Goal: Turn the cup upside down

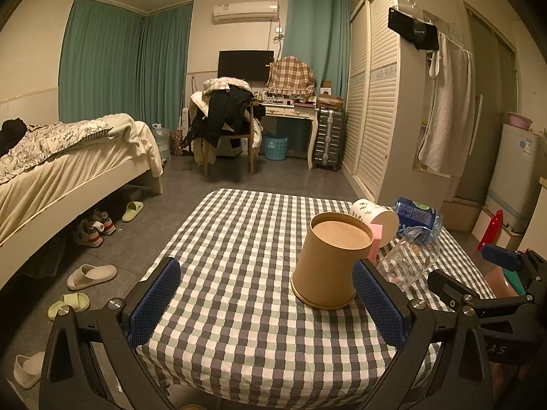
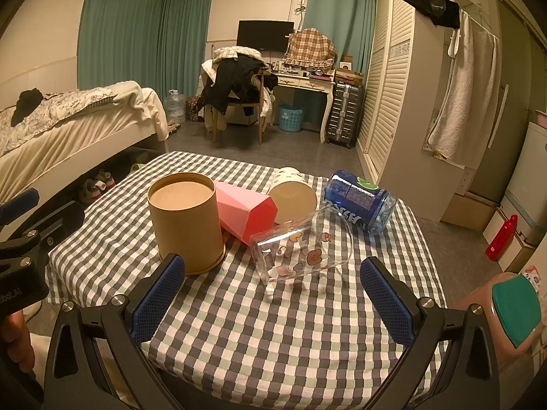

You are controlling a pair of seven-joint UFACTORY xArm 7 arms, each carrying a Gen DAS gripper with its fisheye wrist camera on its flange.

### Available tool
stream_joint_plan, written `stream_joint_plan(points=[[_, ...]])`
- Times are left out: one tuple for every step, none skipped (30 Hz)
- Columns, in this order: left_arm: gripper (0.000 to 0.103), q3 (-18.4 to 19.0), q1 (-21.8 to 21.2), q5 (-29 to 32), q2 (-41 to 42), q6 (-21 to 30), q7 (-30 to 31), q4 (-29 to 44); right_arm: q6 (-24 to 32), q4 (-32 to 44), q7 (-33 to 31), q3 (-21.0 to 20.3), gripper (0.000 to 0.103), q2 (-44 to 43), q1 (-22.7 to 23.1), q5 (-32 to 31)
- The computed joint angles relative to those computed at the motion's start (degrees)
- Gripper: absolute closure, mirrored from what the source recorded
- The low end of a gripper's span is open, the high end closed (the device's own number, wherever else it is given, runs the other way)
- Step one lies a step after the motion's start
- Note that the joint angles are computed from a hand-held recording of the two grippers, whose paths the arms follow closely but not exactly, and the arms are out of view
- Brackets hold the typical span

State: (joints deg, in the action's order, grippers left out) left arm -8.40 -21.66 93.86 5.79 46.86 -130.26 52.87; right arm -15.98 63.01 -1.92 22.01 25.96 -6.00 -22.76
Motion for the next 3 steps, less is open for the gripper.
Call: stream_joint_plan(points=[[0.0,0.0,0.0,0.4,-0.1,-0.2,-0.2,-0.1,-0.1,0.0,0.0,-0.1,0.0,0.0,0.1,0.0],[0.0,0.0,0.1,0.8,-0.1,-0.5,-0.2,-0.2,-0.1,0.0,0.0,-0.1,0.0,0.0,0.1,0.0],[0.0,0.0,0.0,0.7,-0.1,-0.4,-0.2,-0.3,0.0,0.0,0.0,-0.1,0.0,0.0,0.0,-0.1]])
